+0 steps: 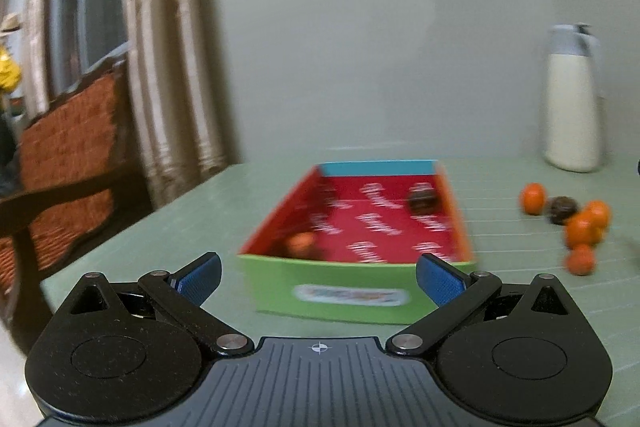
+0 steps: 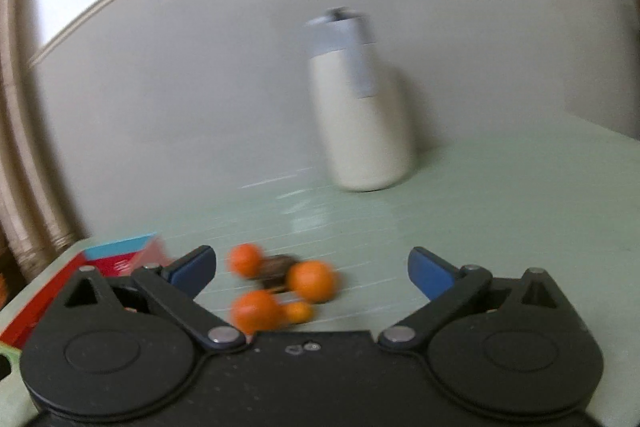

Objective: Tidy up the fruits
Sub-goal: 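Withdraw the right gripper from the box and lift it away, then reach the left gripper to the fruit pile and grasp the tangerine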

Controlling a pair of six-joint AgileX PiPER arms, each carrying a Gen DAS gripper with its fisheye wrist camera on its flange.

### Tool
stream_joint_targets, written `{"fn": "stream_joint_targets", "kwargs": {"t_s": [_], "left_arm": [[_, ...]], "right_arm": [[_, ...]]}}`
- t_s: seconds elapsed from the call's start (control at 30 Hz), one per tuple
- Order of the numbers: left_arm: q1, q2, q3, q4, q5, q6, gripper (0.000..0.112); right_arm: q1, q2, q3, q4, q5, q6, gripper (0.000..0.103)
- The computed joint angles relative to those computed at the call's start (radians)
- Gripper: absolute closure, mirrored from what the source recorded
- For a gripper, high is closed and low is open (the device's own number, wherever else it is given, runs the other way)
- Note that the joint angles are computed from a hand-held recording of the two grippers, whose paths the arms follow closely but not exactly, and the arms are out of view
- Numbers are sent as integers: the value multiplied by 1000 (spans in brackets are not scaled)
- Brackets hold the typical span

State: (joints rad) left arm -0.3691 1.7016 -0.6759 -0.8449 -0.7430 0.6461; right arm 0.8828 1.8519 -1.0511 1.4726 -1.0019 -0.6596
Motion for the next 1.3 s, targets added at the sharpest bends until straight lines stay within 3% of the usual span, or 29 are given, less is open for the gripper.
{"fn": "stream_joint_targets", "kwargs": {"t_s": [0.37, 0.7, 0.8, 1.3], "left_arm": [[-155, 76, -90, -2, 31, 55, 10], [-215, 164, -209, -37, 98, 99, 10], [-216, 185, -250, -36, 150, 104, 10], [-245, 286, -397, -147, 174, 212, 10]], "right_arm": [[-27, -95, 168, 87, -87, 65, 0], [-53, -150, 245, 167, -91, 37, 0], [-68, -152, 256, 161, -87, 40, 0], [-76, -188, 311, 146, -75, 70, 0]]}}
